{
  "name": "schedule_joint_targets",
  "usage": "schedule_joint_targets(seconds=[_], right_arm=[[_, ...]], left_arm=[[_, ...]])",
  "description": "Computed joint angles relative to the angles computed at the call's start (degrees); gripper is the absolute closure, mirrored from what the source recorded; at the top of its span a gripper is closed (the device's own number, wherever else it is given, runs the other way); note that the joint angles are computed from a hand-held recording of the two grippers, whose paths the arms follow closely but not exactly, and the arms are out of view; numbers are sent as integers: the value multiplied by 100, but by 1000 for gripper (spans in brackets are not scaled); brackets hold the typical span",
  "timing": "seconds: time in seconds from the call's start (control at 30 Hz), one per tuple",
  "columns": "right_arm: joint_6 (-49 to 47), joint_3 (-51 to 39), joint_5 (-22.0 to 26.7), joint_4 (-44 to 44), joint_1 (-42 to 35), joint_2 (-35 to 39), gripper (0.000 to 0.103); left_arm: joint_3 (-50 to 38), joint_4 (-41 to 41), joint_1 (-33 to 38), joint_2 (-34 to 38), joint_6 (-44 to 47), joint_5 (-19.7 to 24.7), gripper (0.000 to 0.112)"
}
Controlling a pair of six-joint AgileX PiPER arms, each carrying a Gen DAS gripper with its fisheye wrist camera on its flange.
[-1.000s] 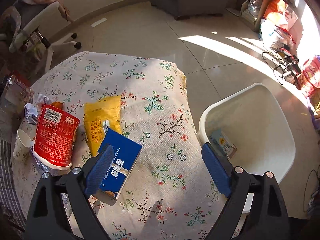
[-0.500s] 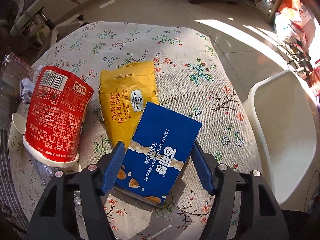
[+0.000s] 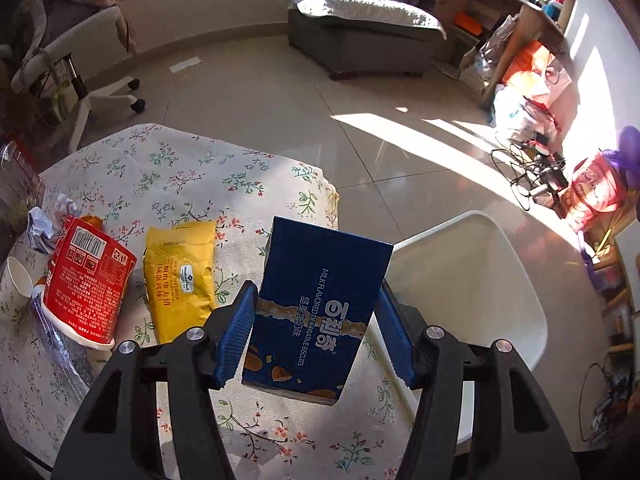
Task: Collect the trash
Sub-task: 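Carry the blue biscuit packet over the white bin and open the left tool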
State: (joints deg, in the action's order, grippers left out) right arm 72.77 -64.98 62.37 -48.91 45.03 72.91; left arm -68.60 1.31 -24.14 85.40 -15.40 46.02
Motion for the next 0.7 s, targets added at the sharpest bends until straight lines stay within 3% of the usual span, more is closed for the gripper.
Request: schedule_joint_targets(seconds=[0.17, 0.27, 0.43, 0.7], right_arm=[[765, 181, 205, -517, 86, -262, 7], [1022, 263, 278, -653, 62, -361, 7], [975, 288, 149, -472, -121, -352, 7], [734, 76, 240, -346, 9, -15, 7]], left_arm=[[53, -1713, -270, 80, 948, -425, 49], [67, -2430, -382, 213, 1433, -491, 38], [-31, -1746, -662, 217, 827, -541, 33], [44, 96, -699, -109, -730, -436, 30]])
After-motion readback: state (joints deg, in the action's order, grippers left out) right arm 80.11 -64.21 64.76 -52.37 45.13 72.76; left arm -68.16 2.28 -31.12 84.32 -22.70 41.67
